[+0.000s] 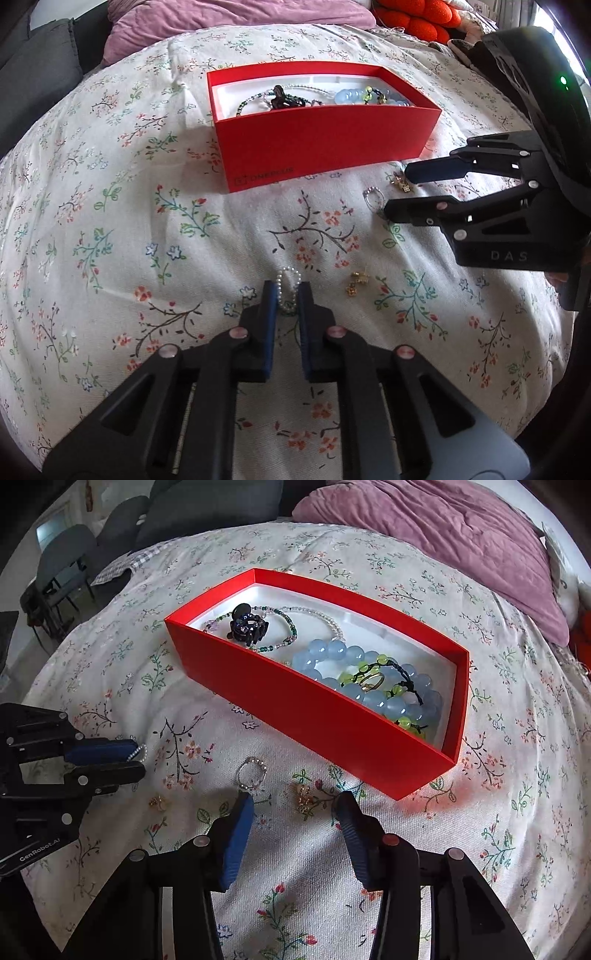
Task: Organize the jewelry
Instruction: 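Grasp the small pearl ring with the left tool while the right tool grasps the silver ring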
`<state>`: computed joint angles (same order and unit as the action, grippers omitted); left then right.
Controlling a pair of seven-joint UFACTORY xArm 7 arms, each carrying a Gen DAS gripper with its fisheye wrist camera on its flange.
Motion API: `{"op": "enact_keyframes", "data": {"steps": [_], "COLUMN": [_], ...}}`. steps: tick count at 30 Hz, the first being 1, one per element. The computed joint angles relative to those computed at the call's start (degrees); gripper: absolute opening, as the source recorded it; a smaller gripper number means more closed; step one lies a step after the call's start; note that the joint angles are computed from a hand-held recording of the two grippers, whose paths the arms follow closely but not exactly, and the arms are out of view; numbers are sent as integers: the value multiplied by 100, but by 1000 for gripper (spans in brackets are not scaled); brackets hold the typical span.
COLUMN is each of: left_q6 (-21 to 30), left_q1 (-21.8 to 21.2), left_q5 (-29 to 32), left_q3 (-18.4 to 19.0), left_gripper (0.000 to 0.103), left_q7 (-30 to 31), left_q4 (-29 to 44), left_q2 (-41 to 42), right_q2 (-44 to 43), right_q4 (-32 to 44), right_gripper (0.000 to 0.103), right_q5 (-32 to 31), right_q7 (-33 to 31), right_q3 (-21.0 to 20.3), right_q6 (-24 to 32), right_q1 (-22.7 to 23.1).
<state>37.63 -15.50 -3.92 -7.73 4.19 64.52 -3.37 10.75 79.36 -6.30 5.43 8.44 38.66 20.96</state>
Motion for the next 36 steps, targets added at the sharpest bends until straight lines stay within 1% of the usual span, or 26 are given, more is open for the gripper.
{"op": "enact_keyframes", "data": {"steps": [2,5,7,9,13,18,26,36], "left_q6": [40,114,153,189,253,363,587,615], "left_q1": [-1,2,9,16,29,45,88,129], "left_q5": [-29,-83,-125,-170,-172,-244,-349,-381], "left_q3": [2,7,15,21,23,37,63,83], "left_gripper": [10,8,7,7,4,3,3,3], "left_q7": [-21,-56,-88,-125,-208,-299,-422,-583], "left_q4": [19,65,93,113,144,201,314,443], "left_q2": [4,17,24,30,29,41,40,4], "right_q2": [10,15,19,16,19,-21,-108,-325], "right_q4": [14,19,30,38,50,57,140,135], "right_gripper": [42,34,24,18,11,8,6,6], "right_q5": [60,121,248,359,477,660,1067,1517], "right_q7": [-2,-4,-109,-170,-232,-222,-200,-200], "right_q3": [4,18,38,51,50,51,51,23], "right_q6": [-11,-20,-7,19,49,145,498,813], "right_q1": [-13,-14,-47,-66,-85,-124,-232,-393]}}
